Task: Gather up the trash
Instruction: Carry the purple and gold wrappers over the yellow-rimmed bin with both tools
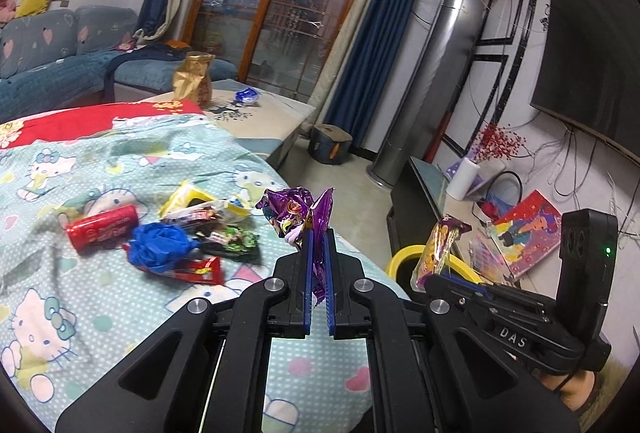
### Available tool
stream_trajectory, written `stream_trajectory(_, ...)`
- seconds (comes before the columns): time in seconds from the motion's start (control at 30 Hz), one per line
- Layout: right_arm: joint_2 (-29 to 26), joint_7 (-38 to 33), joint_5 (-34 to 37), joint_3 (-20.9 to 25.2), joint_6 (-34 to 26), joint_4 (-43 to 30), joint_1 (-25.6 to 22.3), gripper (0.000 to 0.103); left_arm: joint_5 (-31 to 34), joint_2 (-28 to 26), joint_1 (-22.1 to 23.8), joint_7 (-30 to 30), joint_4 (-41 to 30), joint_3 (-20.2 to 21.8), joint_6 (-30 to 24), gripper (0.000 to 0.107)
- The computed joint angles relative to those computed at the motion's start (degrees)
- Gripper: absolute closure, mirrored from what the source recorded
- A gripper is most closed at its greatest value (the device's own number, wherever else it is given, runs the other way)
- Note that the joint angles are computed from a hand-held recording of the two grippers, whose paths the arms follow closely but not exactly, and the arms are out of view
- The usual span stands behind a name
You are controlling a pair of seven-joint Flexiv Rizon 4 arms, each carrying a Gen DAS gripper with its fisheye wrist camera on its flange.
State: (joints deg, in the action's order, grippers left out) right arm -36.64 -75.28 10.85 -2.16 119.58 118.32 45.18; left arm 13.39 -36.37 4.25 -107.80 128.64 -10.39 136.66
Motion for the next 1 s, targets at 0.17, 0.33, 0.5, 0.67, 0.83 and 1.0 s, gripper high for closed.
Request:
stream_trajectory(0.17,0.53,0.01,0.65,-0.1,0.47,0.99,-0.93,0.099,0.53,-0.32,-0.83,0.74,-1.0,-0.71,-1.12,0.102)
stream_trajectory(0.33,0.9,0.25,1.14,0.06,1.05,2.0,-2.19,0.099,1.28,-0.58,-1.43,1.58,-2.26,-1.83,-2.69,0.102)
stream_trajectory(0.5,1.3,0.1,2.44,-0.57,1.57,2.94,-2.27,0.099,1.89,-1.0,-2.27,2.38,-3.75,-3.16,-4.22,0.102)
stream_trajectory(0.67,1.59,-0.32,3.61,-1.17,2.07,3.91,-2.81,0.099,2.65,-1.64,-2.88,3.3,-5.04,-4.41,-5.49,0.102)
stream_trajectory(0.83,1.71,-0.35,4.94,-1.68,2.35,4.67,-3.54,0.099,2.71,-2.18,-3.72,4.29,-6.32,-5.33,-6.66,0.102)
stream_trajectory(1.0,1.83,-0.3,5.94,-2.06,2.72,5.34,-4.31,0.099,2.86,-2.86,-4.38,5.42,-7.52,-6.18,-7.7,0.102)
